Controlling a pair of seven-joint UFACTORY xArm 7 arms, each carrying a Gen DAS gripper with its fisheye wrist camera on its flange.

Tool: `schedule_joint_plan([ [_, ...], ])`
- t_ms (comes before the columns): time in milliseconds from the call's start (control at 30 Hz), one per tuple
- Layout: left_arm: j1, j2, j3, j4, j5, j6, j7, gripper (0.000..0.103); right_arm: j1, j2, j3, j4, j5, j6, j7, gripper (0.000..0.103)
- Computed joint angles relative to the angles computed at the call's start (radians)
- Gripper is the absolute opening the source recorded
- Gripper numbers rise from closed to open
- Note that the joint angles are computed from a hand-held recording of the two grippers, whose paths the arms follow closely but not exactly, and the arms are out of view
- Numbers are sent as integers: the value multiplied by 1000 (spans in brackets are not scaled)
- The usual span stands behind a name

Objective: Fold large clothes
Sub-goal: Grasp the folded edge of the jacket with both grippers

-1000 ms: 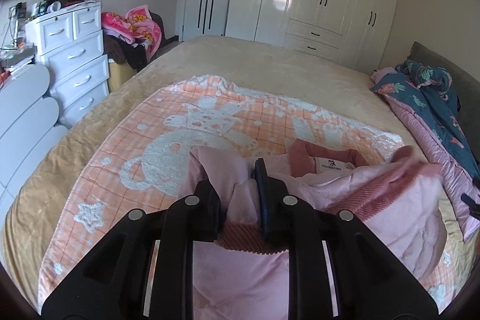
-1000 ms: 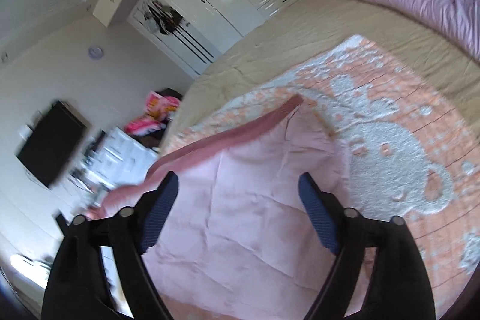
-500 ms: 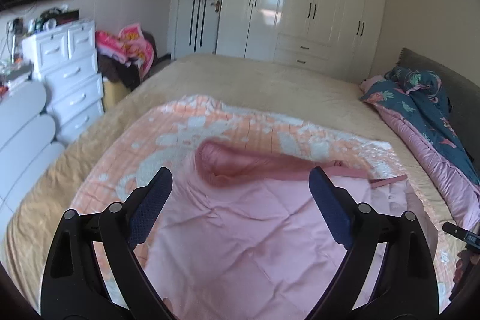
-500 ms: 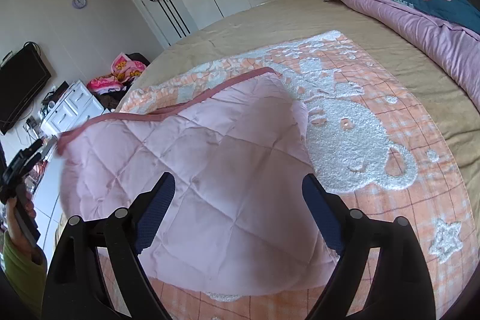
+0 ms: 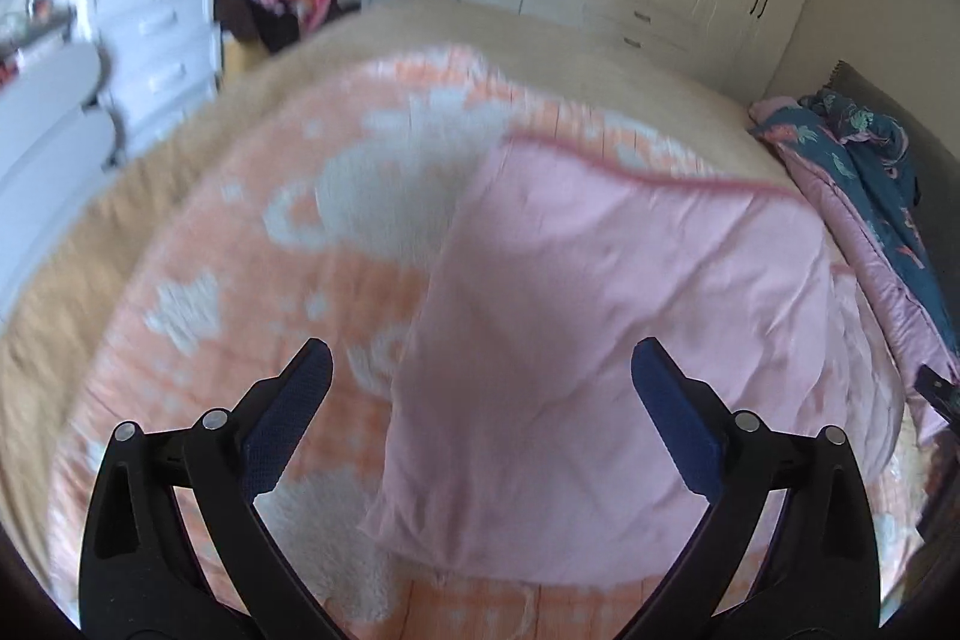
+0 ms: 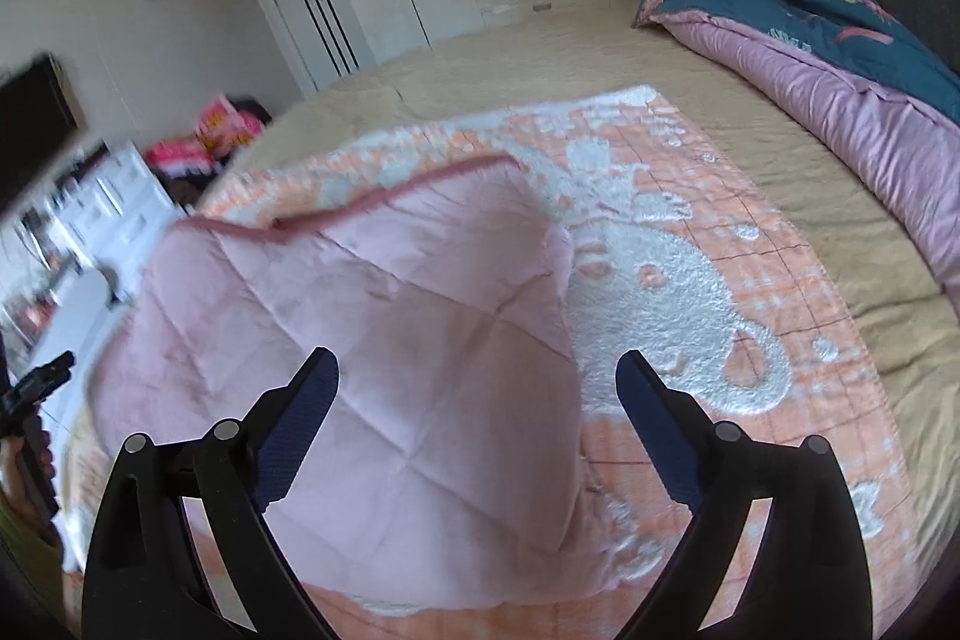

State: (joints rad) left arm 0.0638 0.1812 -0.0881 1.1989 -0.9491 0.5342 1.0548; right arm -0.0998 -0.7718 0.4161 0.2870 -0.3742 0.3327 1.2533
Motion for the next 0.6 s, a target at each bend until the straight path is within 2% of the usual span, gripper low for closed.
schedule_joint_plan([
  [167, 1, 35, -8, -12, 24, 12, 6, 93, -59, 128, 29, 27, -57, -42, 1, 93],
  [200, -8, 33, -16, -23, 27, -16, 14, 92, -74, 139, 43, 25, -70, -59, 15, 92],
  [233, -13, 27, -22, -35, 28, -32, 24, 74, -85, 148, 53, 24, -80, -71, 28, 90],
  [267, -22, 25, -28, -42, 35, -49, 30, 47, -81, 168, 43, 21, -85, -103, 22, 65],
  [300, -30, 22, -35, -50, 33, -75, 38, 40, -82, 182, 42, 25, -90, -115, 15, 42],
  [333, -39, 21, -38, -52, 39, -98, 36, 27, -93, 183, 60, 40, -99, -90, 17, 36],
  [367, -45, 20, -45, -52, 36, -115, 42, 14, -103, 182, 72, 55, -117, -80, 16, 22],
  [400, -48, 21, -53, -44, 22, -129, 47, 12, -111, 172, 82, 65, -133, -72, 20, 18],
  [500, -63, 44, -60, 28, 31, -148, -12, 11, -145, 124, 105, 105, -183, -22, 45, 16],
  [600, -89, 84, -64, 102, 103, -180, -90, 11, -193, 115, 91, 126, -209, -44, 80, 16],
])
